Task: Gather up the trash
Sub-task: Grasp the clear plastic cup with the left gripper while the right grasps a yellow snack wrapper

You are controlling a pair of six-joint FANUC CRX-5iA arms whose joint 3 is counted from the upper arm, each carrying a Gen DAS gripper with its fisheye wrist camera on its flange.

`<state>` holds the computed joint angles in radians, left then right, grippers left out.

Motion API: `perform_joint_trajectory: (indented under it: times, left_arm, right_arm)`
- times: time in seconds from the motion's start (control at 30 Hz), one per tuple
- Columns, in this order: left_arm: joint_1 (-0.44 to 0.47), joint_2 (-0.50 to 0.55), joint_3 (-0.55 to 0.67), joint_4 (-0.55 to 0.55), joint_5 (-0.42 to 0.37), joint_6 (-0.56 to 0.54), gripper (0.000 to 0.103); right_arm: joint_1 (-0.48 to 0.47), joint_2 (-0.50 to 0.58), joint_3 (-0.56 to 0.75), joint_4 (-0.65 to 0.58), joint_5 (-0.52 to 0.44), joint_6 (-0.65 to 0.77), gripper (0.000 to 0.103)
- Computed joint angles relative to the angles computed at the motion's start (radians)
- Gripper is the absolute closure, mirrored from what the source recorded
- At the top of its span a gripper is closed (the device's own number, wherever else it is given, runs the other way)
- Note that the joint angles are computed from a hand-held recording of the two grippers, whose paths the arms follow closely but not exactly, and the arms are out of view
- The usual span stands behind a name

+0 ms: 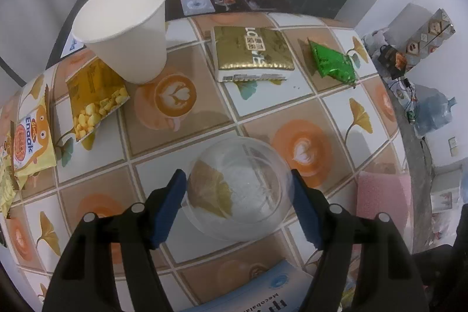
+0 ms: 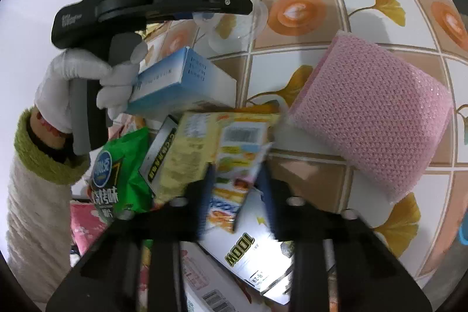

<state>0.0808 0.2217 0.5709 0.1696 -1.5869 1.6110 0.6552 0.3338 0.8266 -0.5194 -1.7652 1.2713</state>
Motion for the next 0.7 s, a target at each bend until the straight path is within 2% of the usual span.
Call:
perform_joint_trajectory:
  times: [0.07, 0.17, 0.4, 0.7]
  left_arm:
    - [0.004, -0.008, -0.009, 0.009, 0.011, -0.004, 0.034]
    - [0.011, -0.026, -0.028, 0.022, 0.033, -0.01, 0.035]
    - [0.025, -0.072, -0.058, 0.052, 0.084, -0.009, 0.035]
    - [0.033, -0.151, -0.078, 0.084, 0.129, -0.025, 0.035]
  right_arm:
    - [-0.005, 0.001, 0.001, -0.01, 0.008, -0.002, 0.101]
    - [-0.003, -0.016, -0.014, -0.011, 0.036, 0.018, 0.103]
    - [0.017, -0.059, -0.035, -0.004, 0.088, 0.029, 0.103]
    - [-0.024, -0.123, -0.063, -0.016, 0.12, 0.037, 0.103]
